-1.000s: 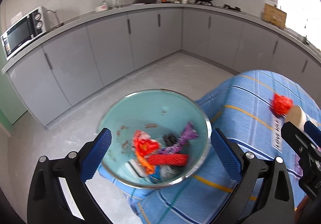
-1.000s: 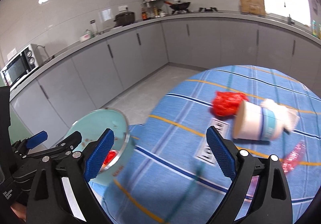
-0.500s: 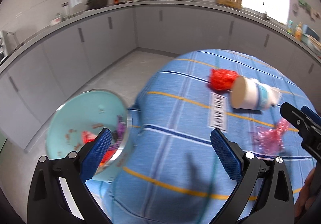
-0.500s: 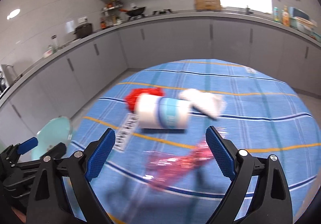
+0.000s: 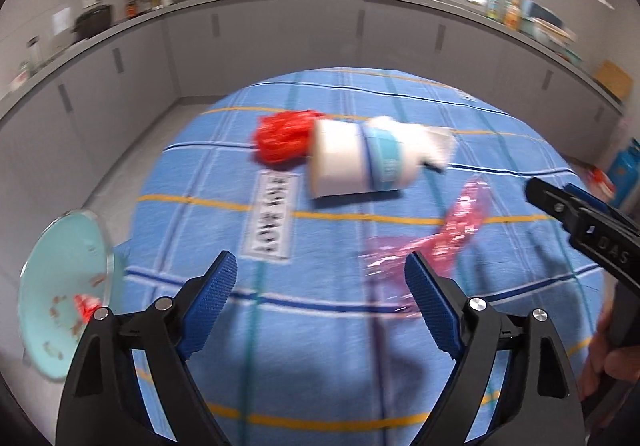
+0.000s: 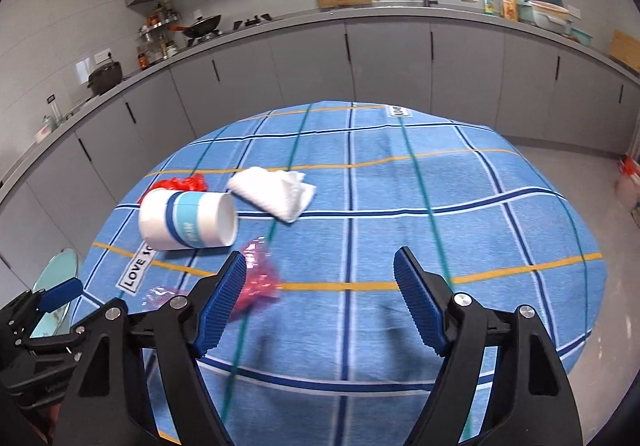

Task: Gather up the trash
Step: 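Move both tools back over the pink bag and white cloth on the table, then grasp the pink plastic bag with the left tool while the right tool grasps the white cloth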

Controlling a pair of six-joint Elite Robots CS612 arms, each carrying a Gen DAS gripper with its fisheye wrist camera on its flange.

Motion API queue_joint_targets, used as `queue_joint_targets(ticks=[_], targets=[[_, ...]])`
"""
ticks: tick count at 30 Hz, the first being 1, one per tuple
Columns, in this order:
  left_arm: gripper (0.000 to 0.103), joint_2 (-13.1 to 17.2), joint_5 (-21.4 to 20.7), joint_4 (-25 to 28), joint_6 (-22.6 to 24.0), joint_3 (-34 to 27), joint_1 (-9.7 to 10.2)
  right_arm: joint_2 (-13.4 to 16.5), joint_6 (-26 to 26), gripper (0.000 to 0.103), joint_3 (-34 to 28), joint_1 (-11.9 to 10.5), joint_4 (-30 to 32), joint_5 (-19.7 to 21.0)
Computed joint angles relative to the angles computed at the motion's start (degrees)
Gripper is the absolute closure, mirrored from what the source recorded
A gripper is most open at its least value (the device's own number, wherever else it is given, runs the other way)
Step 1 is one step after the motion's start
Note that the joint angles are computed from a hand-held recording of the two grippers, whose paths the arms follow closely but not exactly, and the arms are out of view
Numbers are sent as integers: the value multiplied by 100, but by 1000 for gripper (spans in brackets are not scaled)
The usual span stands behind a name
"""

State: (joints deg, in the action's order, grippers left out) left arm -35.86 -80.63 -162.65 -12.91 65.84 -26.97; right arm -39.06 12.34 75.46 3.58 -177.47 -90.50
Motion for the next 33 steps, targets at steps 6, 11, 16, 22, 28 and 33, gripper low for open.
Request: queue_joint_targets(ticks=[6, 11, 16, 22, 28, 33], targets=[[19, 247, -427, 269, 442, -434, -80, 7, 89, 27, -18, -87, 80, -58], [28, 414, -388, 642, 717, -724, -162, 1, 164, 27, -4, -148, 131, -48], [32, 499, -389, 898, 694, -872, -181, 15, 254, 27, -2, -194, 166, 1], [49, 527, -448, 972, 686, -898, -194, 34, 290, 27, -20, -214, 214, 45], [53, 480, -475, 893, 584, -791, -188, 48, 287, 27, -50, -219, 295, 62], [64, 341, -428, 712, 375, -551, -121, 119, 238, 27, -202, -229, 467, 244]])
